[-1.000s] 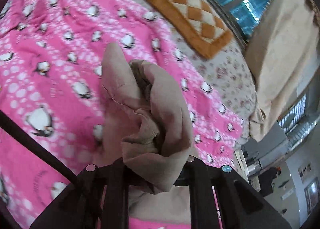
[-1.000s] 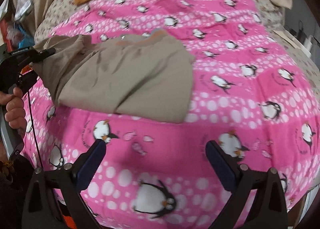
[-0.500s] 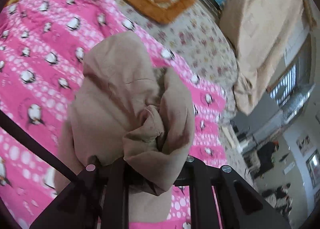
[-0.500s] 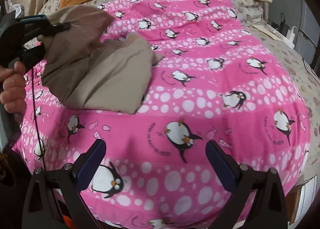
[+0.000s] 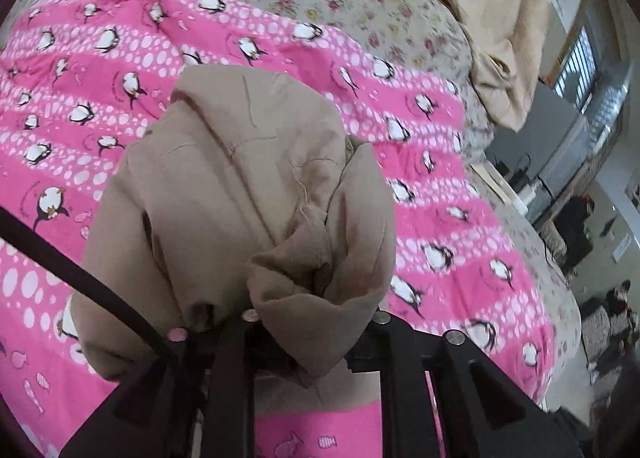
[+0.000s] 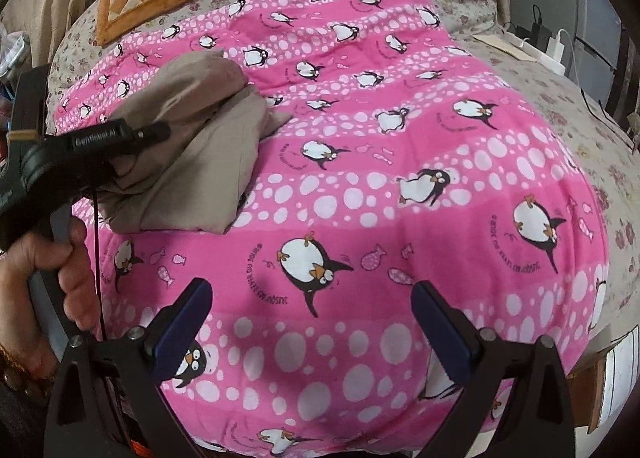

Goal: Fold large clothes

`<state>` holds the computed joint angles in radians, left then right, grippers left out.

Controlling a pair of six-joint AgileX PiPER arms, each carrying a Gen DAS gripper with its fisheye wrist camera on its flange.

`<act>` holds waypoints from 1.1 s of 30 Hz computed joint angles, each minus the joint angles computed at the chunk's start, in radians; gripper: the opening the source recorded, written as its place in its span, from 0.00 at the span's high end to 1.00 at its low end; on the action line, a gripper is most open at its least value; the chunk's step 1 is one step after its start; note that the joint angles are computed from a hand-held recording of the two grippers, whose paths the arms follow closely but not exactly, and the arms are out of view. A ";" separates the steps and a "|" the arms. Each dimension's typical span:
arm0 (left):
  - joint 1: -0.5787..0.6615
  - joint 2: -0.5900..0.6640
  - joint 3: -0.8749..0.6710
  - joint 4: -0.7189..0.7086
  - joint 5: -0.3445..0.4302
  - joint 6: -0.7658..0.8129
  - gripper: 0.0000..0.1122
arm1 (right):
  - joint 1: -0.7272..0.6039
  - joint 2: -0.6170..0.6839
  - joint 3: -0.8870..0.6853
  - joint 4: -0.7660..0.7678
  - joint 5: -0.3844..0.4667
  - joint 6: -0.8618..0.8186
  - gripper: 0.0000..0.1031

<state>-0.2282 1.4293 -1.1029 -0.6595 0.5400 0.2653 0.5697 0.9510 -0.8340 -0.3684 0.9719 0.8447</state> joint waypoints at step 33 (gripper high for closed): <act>0.451 0.090 -0.048 -0.286 0.363 0.480 1.00 | 0.074 0.485 -0.404 -0.055 -0.389 0.019 0.65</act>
